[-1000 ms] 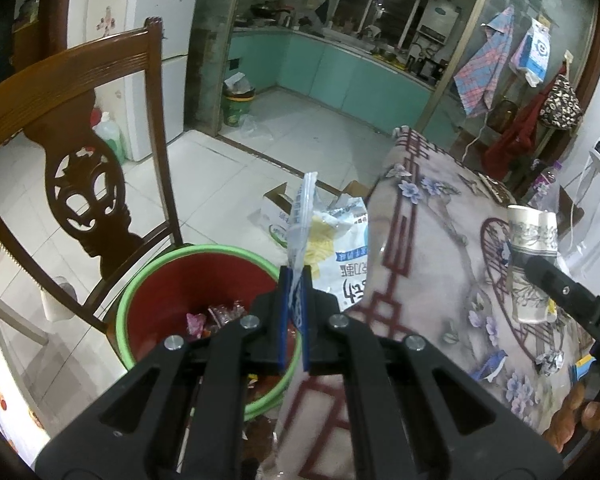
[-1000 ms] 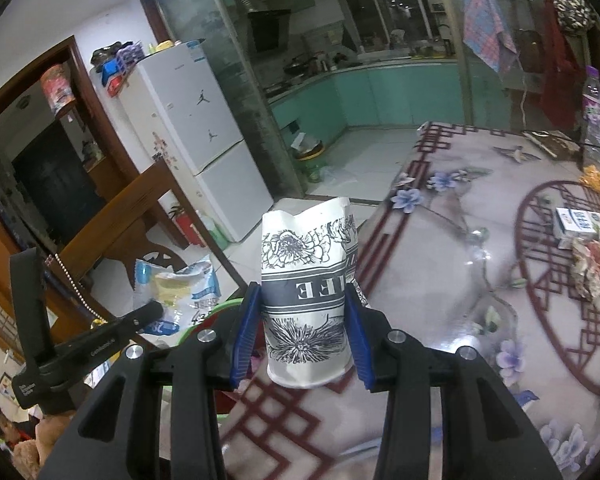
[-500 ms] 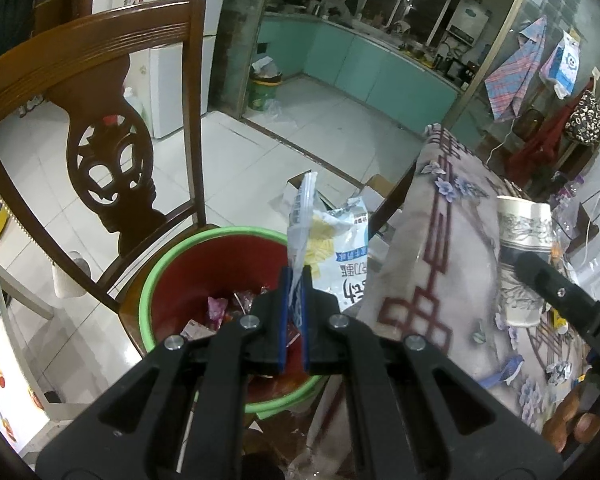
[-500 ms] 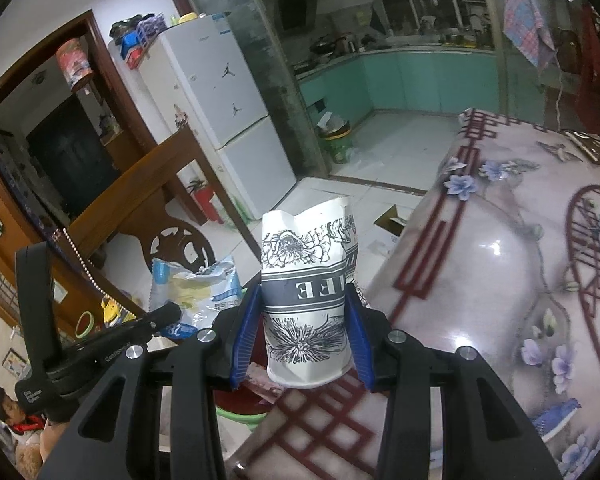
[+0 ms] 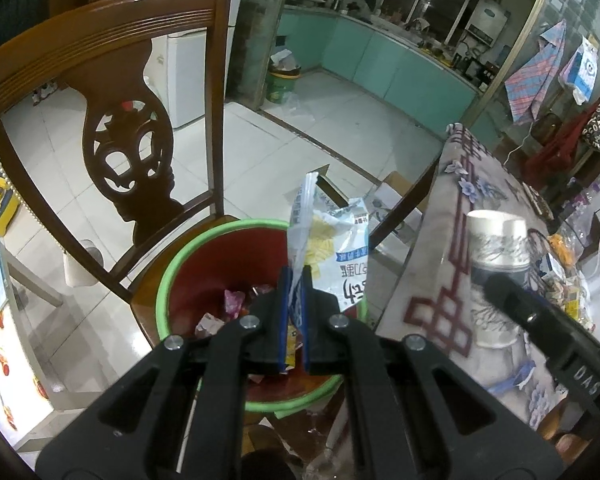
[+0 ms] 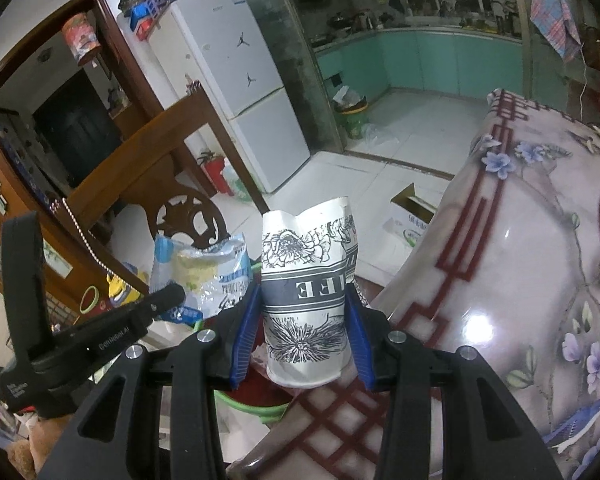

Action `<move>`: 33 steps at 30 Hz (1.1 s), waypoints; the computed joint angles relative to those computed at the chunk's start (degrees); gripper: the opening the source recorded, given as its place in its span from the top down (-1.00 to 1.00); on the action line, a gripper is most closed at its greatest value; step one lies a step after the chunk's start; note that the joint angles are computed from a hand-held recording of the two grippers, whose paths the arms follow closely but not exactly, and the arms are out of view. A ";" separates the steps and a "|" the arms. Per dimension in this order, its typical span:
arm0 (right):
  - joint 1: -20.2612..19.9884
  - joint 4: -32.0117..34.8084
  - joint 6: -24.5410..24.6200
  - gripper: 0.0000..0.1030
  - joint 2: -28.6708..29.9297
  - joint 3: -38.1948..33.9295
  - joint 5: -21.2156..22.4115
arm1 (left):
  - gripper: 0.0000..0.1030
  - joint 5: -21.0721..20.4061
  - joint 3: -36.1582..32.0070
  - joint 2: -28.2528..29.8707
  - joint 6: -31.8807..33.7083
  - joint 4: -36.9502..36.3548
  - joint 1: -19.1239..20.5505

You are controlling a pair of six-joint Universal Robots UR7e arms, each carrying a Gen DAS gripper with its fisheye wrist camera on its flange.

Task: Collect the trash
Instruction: 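Carry the snack bag and paper cup to the red bucket and open both tools, then move both open tools back over the trash on the table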

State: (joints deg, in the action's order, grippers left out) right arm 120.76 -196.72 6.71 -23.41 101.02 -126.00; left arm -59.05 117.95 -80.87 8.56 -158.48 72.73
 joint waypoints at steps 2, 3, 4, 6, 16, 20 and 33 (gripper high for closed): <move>-0.31 0.62 0.19 0.22 0.36 -0.22 0.42 | 0.95 0.34 -0.07 0.14 -0.10 0.05 0.03; -0.37 0.95 0.36 0.22 0.52 -0.35 0.55 | 0.95 0.84 -0.13 0.28 -0.09 0.18 0.00; -0.54 1.20 0.44 0.22 0.67 -0.43 0.82 | 0.95 1.20 -0.21 0.41 -0.06 0.38 0.01; -0.72 1.45 0.72 0.22 0.90 -0.59 1.14 | 0.95 1.46 -0.41 0.56 -0.25 0.87 0.16; -1.53 3.06 1.29 0.22 1.56 -1.61 2.81 | 0.95 2.40 -0.51 0.71 -1.28 1.24 0.11; -1.73 3.88 1.31 0.22 1.87 -2.10 3.25 | 0.95 2.60 -0.72 0.78 -1.45 1.22 0.29; -2.42 3.40 1.87 -0.33 2.01 -1.43 4.14 | -0.20 5.13 0.09 1.39 -1.18 -3.66 -0.38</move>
State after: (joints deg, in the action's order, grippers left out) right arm 118.34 -193.33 8.58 -21.41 99.60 -121.86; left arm -53.91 118.05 -79.48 7.38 -162.14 72.35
